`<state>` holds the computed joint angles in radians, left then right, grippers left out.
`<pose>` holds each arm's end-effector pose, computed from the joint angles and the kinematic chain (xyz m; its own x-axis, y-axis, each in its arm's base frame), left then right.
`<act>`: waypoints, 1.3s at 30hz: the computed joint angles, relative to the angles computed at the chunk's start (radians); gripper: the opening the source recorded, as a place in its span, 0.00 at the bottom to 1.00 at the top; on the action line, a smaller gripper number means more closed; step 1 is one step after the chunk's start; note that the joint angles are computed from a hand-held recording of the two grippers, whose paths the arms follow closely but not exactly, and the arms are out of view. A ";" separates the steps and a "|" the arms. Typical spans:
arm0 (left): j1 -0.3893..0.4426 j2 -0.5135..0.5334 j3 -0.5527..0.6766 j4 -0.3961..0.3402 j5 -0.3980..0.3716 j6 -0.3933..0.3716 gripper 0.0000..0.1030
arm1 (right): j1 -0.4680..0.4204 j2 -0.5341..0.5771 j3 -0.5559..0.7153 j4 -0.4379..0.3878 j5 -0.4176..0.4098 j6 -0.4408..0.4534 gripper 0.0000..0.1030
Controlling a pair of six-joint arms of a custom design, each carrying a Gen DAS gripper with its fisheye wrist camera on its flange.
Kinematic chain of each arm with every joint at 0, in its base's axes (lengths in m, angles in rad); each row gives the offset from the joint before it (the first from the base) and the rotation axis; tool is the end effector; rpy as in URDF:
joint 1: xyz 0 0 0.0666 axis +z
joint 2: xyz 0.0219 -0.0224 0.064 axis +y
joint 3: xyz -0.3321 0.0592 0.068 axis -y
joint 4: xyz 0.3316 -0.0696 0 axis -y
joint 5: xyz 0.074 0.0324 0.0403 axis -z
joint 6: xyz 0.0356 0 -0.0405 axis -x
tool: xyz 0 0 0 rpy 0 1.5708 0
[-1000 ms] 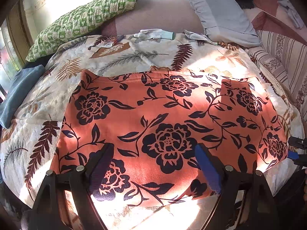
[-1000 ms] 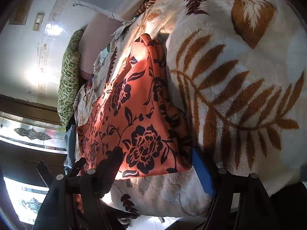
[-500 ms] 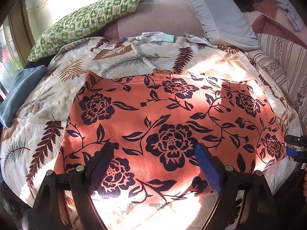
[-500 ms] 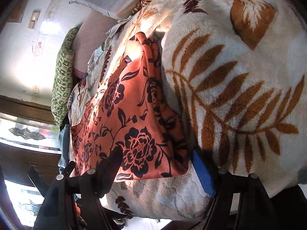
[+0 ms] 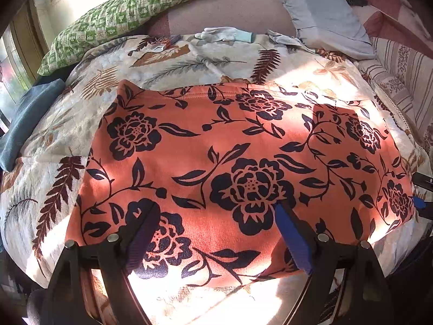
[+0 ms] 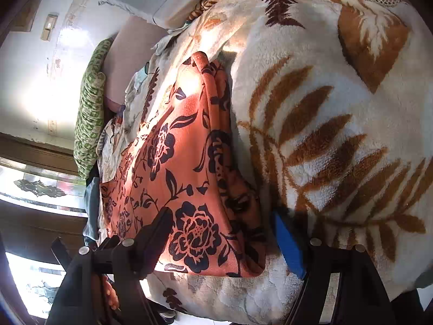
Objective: Fold small clothes
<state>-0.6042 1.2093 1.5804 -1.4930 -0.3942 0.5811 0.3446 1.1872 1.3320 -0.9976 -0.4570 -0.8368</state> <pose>0.2736 -0.1727 0.4892 -0.8324 -0.0413 -0.5527 -0.0832 0.9952 0.0510 0.3321 0.1355 0.4319 -0.9028 0.3839 -0.1939 0.1402 0.6890 0.7111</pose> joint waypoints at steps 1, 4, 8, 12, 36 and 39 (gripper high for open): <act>-0.012 -0.011 0.005 -0.014 -0.023 0.011 0.85 | -0.001 -0.014 -0.019 0.033 -0.005 -0.006 0.76; -0.039 -0.055 0.010 -0.053 -0.054 0.071 0.85 | 0.009 -0.061 -0.070 0.112 0.034 -0.033 0.76; -0.071 -0.101 -0.009 -0.079 -0.067 0.140 0.85 | 0.028 -0.050 -0.046 0.098 0.086 -0.024 0.76; -0.107 -0.102 -0.008 -0.120 -0.095 0.156 0.85 | 0.034 -0.052 -0.048 0.091 0.089 -0.010 0.76; -0.148 -0.137 -0.001 -0.138 -0.123 0.199 0.85 | 0.038 -0.057 -0.059 0.083 0.078 0.000 0.76; -0.142 -0.138 0.002 -0.143 -0.119 0.198 0.85 | 0.038 -0.056 -0.058 0.083 0.077 -0.003 0.76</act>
